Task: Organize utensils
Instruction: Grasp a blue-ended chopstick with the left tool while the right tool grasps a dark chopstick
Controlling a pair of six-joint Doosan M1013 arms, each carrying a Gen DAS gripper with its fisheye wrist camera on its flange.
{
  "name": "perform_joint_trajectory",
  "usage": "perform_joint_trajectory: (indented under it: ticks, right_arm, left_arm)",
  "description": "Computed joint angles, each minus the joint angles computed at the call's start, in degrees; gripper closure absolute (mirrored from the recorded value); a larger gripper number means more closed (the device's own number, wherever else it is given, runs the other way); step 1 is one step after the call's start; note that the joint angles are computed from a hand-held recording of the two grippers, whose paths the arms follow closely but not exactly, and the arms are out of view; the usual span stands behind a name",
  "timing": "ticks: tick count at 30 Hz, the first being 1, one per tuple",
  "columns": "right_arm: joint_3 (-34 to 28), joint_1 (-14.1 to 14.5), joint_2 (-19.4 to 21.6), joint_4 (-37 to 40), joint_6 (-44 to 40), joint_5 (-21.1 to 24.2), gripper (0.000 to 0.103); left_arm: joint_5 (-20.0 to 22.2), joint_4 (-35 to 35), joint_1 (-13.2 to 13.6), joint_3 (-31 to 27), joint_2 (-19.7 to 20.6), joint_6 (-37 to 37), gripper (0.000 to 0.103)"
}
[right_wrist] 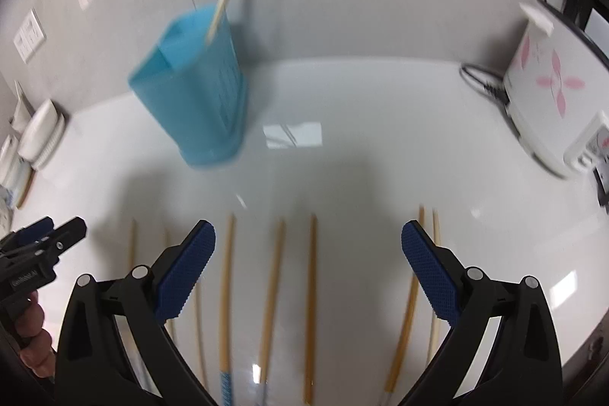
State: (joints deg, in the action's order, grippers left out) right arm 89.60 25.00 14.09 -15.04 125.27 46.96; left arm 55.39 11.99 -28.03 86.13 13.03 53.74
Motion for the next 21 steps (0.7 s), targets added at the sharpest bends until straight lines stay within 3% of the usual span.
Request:
perform_joint_trajectory:
  ticks: [9,21]
  right_arm:
    - [2.9,0.3,-0.6,3.4,-1.5,3.9,0.017]
    - [3.6,0.2,0.6,8.6,-4.5,8.9,0.035]
  left_arm:
    - [3.3,-1.9,-1.0,2.7,0.4,-0.9,0.006]
    - [7.6,-1.6,-2.6,3.5,1.6,-2.3,0.009]
